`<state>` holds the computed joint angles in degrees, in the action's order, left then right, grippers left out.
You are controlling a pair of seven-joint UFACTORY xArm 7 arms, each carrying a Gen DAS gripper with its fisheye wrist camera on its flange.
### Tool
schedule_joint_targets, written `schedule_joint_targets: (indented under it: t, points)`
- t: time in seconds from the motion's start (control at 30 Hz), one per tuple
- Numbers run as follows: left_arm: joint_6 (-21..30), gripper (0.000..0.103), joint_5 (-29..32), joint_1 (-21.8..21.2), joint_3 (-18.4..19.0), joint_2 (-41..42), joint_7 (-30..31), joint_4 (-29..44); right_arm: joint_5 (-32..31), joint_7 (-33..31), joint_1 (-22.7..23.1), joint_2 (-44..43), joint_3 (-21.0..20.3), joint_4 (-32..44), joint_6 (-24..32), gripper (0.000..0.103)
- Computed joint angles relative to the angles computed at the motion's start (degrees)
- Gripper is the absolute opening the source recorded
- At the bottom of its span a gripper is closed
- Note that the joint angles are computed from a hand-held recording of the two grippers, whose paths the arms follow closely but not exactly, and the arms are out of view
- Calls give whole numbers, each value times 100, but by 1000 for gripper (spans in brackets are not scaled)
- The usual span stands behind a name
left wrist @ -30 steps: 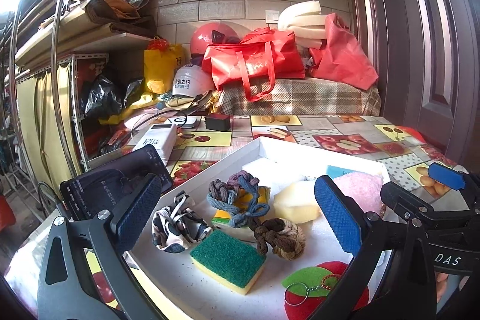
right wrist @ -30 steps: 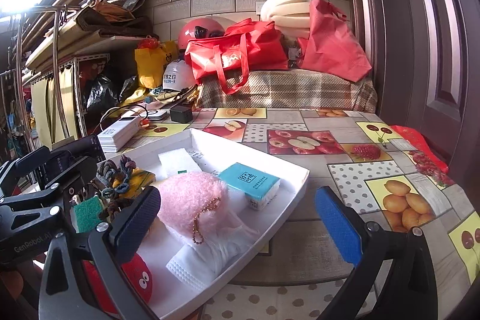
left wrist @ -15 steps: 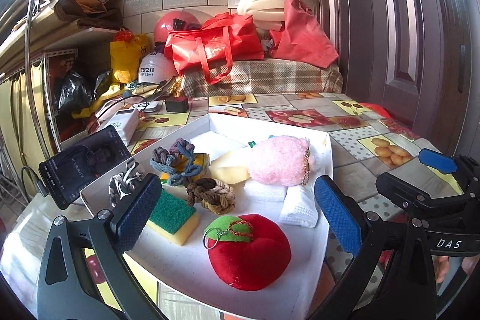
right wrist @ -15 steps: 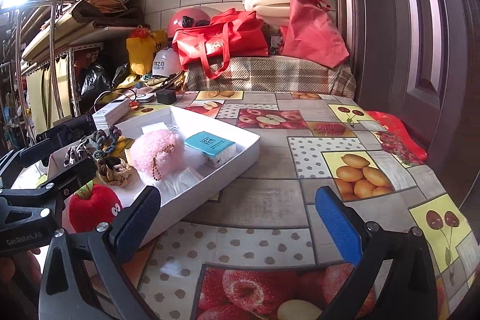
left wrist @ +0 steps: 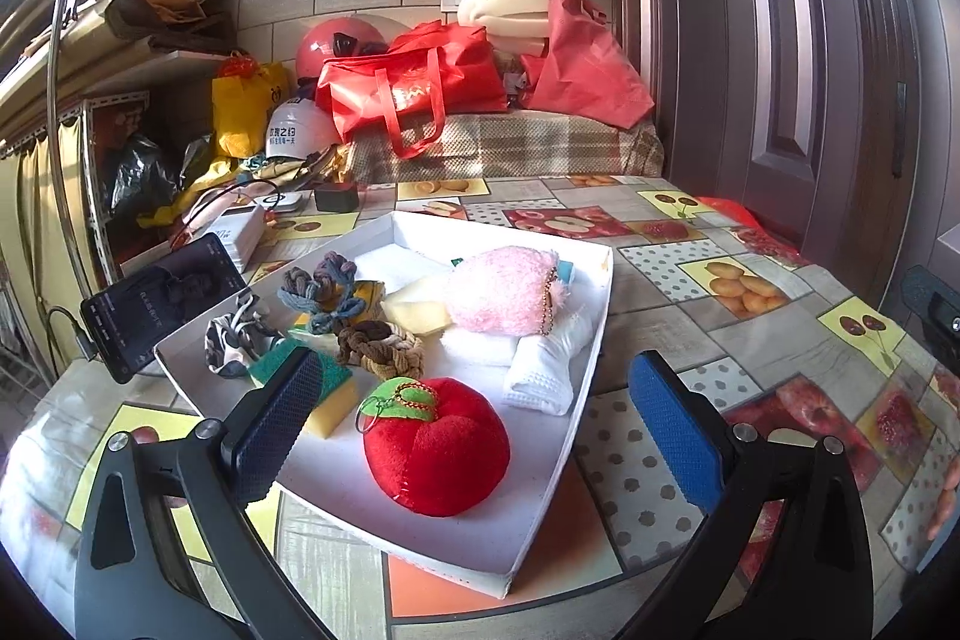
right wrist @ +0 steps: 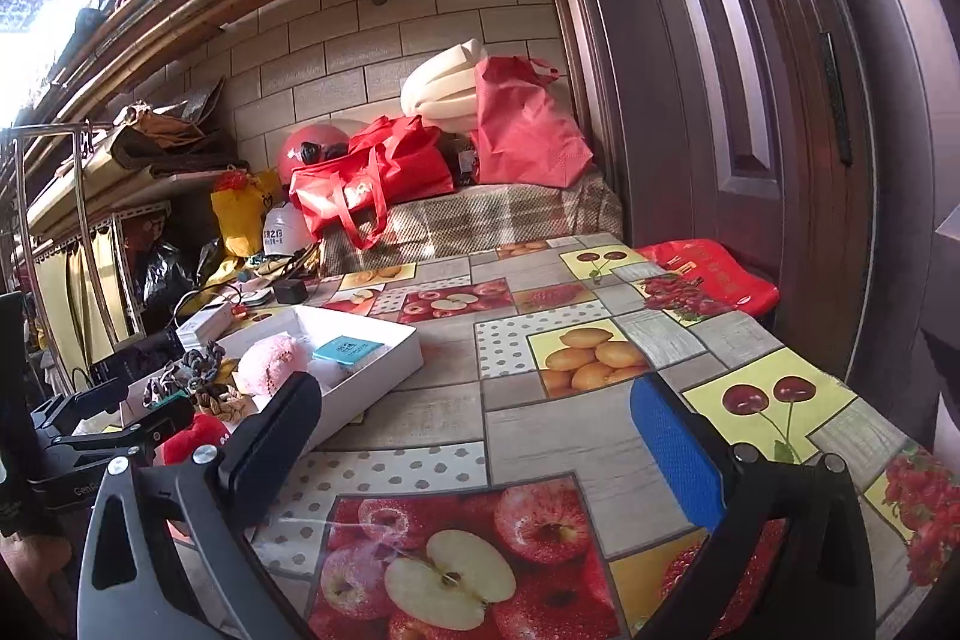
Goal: Organize soft objects
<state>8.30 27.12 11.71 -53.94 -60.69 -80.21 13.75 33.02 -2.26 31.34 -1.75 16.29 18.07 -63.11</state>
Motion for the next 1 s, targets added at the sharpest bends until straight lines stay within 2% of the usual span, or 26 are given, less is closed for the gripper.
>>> schedule_joint_targets:
  t: [0.1, 0.13, 0.2, 0.23, 0.33, 0.43, 0.53, 0.63, 0.7, 0.83, 0.93, 1.0]
  points:
    - [473, 103, -33, -152, -83, -175, -131, 49, 473, 154, 138, 171, 111, -199, -1025, 103]
    - [687, 103, -9, -202, -131, -229, -177, 90, 898, 144, 229, 224, 169, -176, -1188, 103]
    - [931, 103, 64, -332, -124, -202, -240, 150, 1775, 114, 363, 298, 241, -40, -1248, 103]
    - [919, 103, 92, -421, -57, -139, -270, 139, 1879, 219, 378, 239, 196, -61, -1121, 103]
    - [1062, 103, 165, -628, 26, -45, -372, 156, 1597, 525, 222, -58, 26, -169, -419, 103]
    - [1376, 103, 309, -716, -63, -152, -564, 222, 1497, 742, 125, -126, 5, -233, -292, 103]
    - [1762, 103, 474, -804, -151, -171, -647, 343, 1658, 550, 160, -66, 108, -259, -512, 103]
    - [2780, 103, 578, -763, -481, 54, -614, 773, 1952, 195, 294, 107, 214, -199, -963, 103]
    - [3208, 103, 647, -710, -604, 277, -613, 979, 2114, -52, 385, 263, 238, -101, -1210, 103]
    - [3437, 103, 897, -763, -551, 595, -718, 1081, 2438, -429, 536, 442, 233, 83, -1378, 103]
    - [3799, 103, 968, -802, -545, 849, -851, 1197, 2564, -606, 588, 500, 207, 193, -1385, 103]
    - [3649, 103, 1132, -951, -360, 950, -960, 1120, 2659, -716, 623, 536, 208, 252, -1402, 103]
